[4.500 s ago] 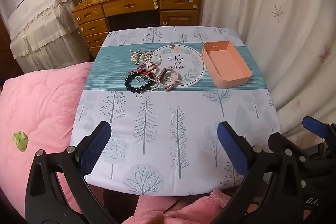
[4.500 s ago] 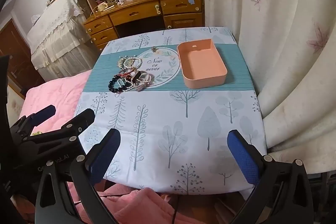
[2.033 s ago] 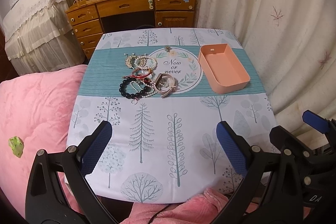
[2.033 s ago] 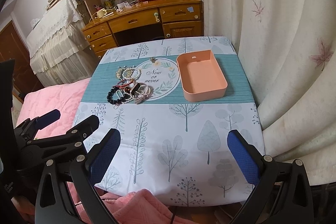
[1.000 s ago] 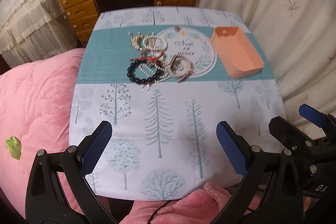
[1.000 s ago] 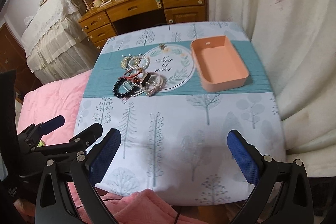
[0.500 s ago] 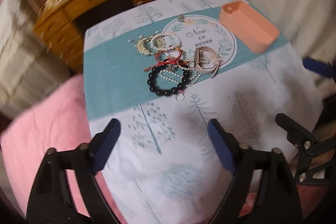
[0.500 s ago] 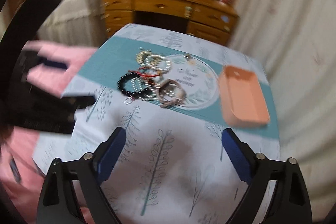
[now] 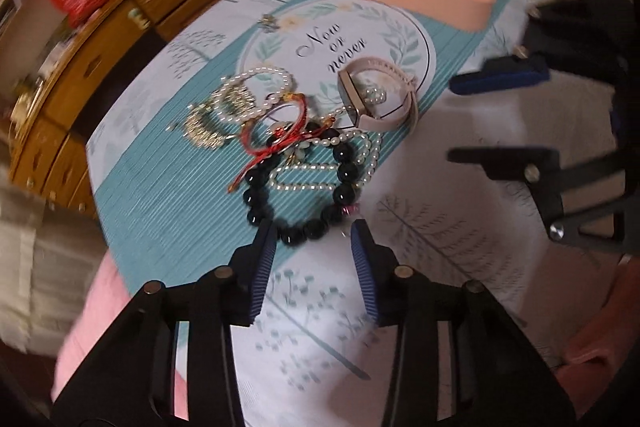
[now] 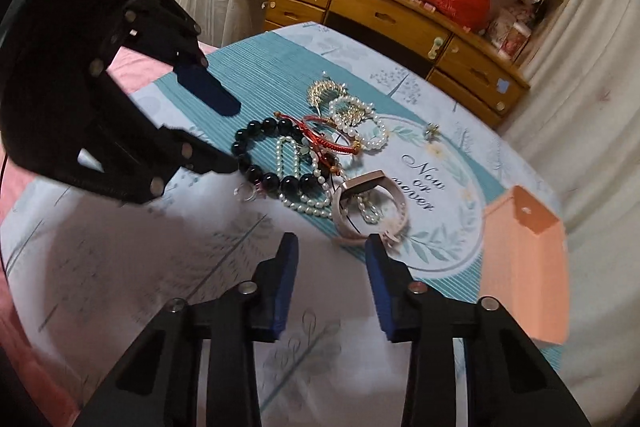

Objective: Organize jewelry
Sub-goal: 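Grasp the black bead bracelet with the left gripper while the right gripper grasps the pink-strap watch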

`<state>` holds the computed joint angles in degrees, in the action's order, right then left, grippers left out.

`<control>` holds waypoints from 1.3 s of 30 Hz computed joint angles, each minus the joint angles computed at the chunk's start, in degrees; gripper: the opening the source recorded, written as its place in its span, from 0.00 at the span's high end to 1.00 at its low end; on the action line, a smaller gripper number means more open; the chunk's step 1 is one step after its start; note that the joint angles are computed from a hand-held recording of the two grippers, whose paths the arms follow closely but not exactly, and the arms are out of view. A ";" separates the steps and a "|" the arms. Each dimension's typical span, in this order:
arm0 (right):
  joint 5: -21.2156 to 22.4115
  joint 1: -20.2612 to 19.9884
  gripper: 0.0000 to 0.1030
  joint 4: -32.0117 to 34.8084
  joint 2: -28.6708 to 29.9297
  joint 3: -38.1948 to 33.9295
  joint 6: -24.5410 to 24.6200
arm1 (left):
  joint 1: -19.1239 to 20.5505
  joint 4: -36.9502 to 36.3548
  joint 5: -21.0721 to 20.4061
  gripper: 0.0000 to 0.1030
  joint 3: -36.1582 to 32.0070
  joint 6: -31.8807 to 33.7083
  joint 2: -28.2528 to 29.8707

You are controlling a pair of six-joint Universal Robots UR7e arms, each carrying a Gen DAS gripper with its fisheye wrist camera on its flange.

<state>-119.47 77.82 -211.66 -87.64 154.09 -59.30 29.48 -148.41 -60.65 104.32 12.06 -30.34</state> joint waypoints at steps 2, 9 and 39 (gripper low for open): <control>1.41 -1.54 0.67 -0.78 1.52 -1.18 -0.92 | 0.74 0.95 -0.50 0.68 -1.63 1.40 1.50; 5.30 -5.56 0.68 3.80 2.53 -4.53 1.19 | 2.53 2.87 -3.42 0.74 -5.45 3.64 4.38; 3.56 -6.34 1.00 31.71 -3.58 -11.73 16.47 | 8.44 19.45 -18.25 0.88 -15.83 -9.60 4.27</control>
